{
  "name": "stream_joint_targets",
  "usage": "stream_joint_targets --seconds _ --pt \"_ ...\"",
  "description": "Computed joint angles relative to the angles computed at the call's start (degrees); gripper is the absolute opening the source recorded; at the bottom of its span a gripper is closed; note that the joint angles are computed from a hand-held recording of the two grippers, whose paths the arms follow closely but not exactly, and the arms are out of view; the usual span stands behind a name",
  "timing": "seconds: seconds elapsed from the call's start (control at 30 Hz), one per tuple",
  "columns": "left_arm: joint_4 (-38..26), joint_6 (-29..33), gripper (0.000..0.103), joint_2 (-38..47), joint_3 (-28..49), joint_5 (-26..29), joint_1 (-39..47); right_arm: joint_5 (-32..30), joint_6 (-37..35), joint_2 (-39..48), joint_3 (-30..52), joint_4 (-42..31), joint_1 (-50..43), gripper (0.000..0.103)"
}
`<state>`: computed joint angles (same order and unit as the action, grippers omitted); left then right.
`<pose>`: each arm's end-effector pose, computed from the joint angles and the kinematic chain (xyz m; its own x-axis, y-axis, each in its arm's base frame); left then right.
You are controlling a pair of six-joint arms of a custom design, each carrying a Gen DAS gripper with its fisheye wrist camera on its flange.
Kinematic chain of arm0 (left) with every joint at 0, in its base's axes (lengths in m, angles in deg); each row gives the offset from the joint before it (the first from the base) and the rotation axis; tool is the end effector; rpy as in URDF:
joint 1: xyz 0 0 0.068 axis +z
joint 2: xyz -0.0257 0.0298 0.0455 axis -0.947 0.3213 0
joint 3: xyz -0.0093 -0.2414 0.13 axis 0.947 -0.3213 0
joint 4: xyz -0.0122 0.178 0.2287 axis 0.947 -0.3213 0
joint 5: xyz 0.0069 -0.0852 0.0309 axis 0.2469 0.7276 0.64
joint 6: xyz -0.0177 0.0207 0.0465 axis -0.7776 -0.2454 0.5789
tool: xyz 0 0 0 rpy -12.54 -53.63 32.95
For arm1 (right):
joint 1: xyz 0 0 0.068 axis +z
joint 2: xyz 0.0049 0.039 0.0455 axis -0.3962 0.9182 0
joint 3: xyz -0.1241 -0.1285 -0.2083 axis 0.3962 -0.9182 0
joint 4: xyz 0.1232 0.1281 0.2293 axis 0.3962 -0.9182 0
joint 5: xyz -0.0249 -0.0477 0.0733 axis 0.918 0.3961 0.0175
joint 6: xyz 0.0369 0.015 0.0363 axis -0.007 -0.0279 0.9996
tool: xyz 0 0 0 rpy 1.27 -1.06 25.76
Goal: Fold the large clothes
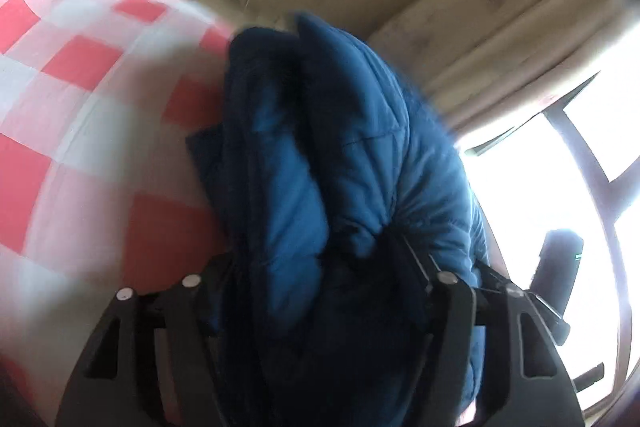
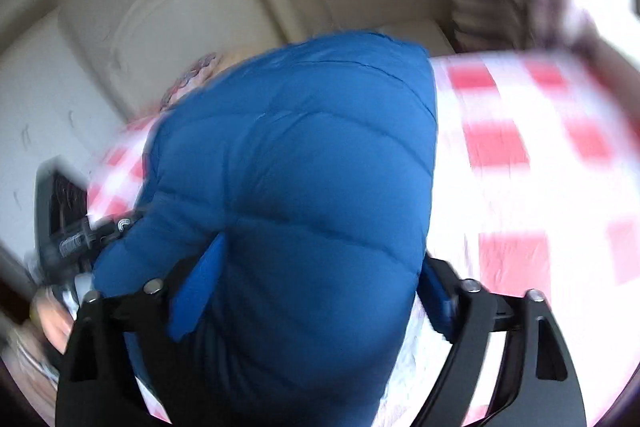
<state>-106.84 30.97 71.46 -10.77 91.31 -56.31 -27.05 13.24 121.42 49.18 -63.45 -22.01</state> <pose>0.3625 0.0685 0.1591 -0.8235 -0.1996 -0.5310 0.2395 0.7263 -0.6443 0.2715 0.0217 0.2020 -0.7659 0.2255 -0.6022 -0.1275 0.8646 0.4859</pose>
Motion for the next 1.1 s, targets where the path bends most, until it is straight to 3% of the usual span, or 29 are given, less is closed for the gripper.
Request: stream_joint_targets --seconds 0.07,0.13,0.2,0.3,0.43,0.5,0.57,0.67,0.77,0.83,0.93,1.0,1.03,1.1 --pt "-0.3 0.6 0.068 -1.0 -0.9 -0.6 0.1 0.5 0.9 -2.2 -1.5 0.0 -0.2 0.085" --pt "-2.9 3.2 0.071 -2.2 -0.3 -2.9 0.1 7.6 0.2 -5.7 -1.3 -3.1 2.6 0.086" --pt "-3.3 4.2 0.073 -4.7 -1.6 -5.0 -0.1 21.7 2.8 -10.6 -0.6 -5.5 7.3 0.088" --pt "-1.7 1.1 0.074 -7.8 -3.4 -7.1 -1.5 29.5 4.3 -17.8 -2.4 -4.2 14.9 0.089" --pt "-1.8 -1.0 0.087 -16.2 -9.0 -9.6 0.2 45.3 0.2 -11.9 0.8 -8.3 33.3 0.089" --pt "-1.2 -0.3 0.092 -21.8 -11.7 -13.9 1.3 55.0 -2.5 -7.8 0.4 -8.7 41.7 0.089" --pt "-1.5 1.8 0.1 -29.2 -14.4 -18.9 1.9 57.9 -2.3 -9.5 -0.4 -11.3 44.8 0.09" --pt "-1.6 7.7 0.101 -47.0 -19.8 -24.3 4.3 53.7 -0.2 -20.2 -1.3 -18.6 46.5 0.09" --pt "-4.1 10.6 0.101 -62.8 -21.8 -28.1 6.4 60.2 4.6 -31.2 0.2 -26.1 53.1 0.094" --pt "-7.5 11.1 0.101 -69.5 -21.2 -29.9 7.5 68.3 10.5 -38.6 2.8 -33.7 59.3 0.096" --pt "-13.0 8.1 0.101 -76.8 -19.0 -19.8 15.5 81.8 23.1 -39.8 8.8 -46.4 72.0 0.099" --pt "-19.9 10.1 0.101 -77.5 -16.1 -8.2 22.8 86.8 29.3 -39.4 12.3 -53.5 77.3 0.099" --pt "-22.4 11.8 0.101 -77.3 -15.3 -5.1 25.0 87.9 31.8 -38.8 13.0 -55.8 78.5 0.099" --pt "-26.9 14.7 0.101 -78.8 -15.1 -4.0 25.5 89.7 38.8 -37.3 13.4 -62.1 81.8 0.099"
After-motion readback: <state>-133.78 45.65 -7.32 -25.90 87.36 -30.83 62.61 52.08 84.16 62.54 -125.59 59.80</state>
